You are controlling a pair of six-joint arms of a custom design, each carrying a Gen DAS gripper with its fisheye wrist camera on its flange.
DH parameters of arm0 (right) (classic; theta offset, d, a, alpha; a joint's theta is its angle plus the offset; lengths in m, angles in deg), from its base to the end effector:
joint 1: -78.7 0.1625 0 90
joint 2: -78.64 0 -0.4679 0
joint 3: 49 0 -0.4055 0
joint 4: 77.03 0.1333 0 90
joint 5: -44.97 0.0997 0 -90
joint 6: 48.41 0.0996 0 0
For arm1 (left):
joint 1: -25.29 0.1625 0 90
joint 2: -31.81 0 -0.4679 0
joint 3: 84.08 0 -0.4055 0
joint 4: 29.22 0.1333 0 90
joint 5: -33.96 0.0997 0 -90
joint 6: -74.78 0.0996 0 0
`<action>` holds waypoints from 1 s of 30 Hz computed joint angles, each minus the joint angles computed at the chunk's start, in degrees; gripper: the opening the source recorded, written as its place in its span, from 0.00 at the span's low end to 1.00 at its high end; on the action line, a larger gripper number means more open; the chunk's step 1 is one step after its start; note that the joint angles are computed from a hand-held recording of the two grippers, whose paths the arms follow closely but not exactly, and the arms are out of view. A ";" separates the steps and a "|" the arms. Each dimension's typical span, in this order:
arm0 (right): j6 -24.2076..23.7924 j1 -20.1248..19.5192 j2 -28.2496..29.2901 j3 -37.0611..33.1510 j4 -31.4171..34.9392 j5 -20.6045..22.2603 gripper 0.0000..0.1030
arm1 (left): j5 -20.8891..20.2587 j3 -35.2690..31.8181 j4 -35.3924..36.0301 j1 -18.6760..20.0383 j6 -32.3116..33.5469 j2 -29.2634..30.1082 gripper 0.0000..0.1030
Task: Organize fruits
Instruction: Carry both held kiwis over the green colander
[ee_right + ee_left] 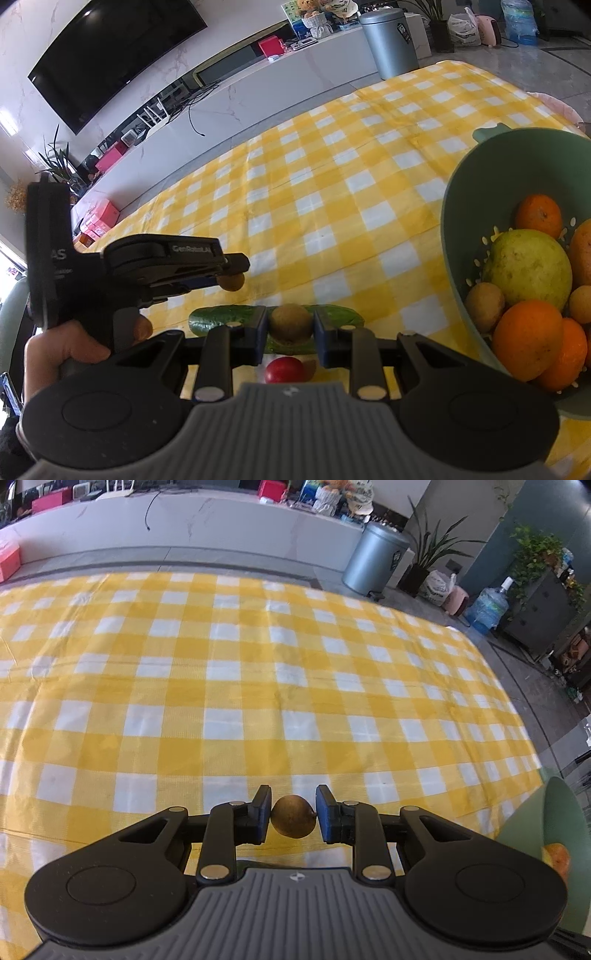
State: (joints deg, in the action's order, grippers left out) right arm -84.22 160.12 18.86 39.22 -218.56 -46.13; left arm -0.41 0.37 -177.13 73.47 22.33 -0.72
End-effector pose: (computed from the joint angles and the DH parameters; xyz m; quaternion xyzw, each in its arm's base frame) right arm 0.0221 -0.7343 0.3212 0.2288 -0.9526 0.1817 0.0843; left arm -0.3392 -0.7023 0.0494 -0.1061 0.8772 -0.3730 0.2831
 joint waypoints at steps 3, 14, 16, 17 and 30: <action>0.64 -0.22 -0.30 -0.14 0.71 1.03 0.22 | 0.42 0.98 -1.26 -0.96 0.56 -0.71 0.28; 2.39 -1.78 -3.41 -1.32 7.31 10.56 0.22 | 3.13 4.18 -3.11 -5.62 -0.66 -2.84 0.28; 2.37 -2.10 -4.12 -1.51 8.32 12.49 0.22 | 3.66 4.22 -2.83 -6.58 -0.53 -2.96 0.28; 2.33 -2.24 -4.55 -1.43 8.25 13.17 0.22 | 3.88 4.16 -3.06 -7.02 -0.18 -2.91 0.28; 8.26 -7.43 -8.51 -4.50 2.97 18.44 0.22 | 0.79 -1.76 -15.94 -11.34 13.86 2.45 0.28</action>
State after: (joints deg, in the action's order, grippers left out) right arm -75.96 152.69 10.34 34.72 -215.59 -27.69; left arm 0.38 -1.40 -193.07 62.13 36.18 1.73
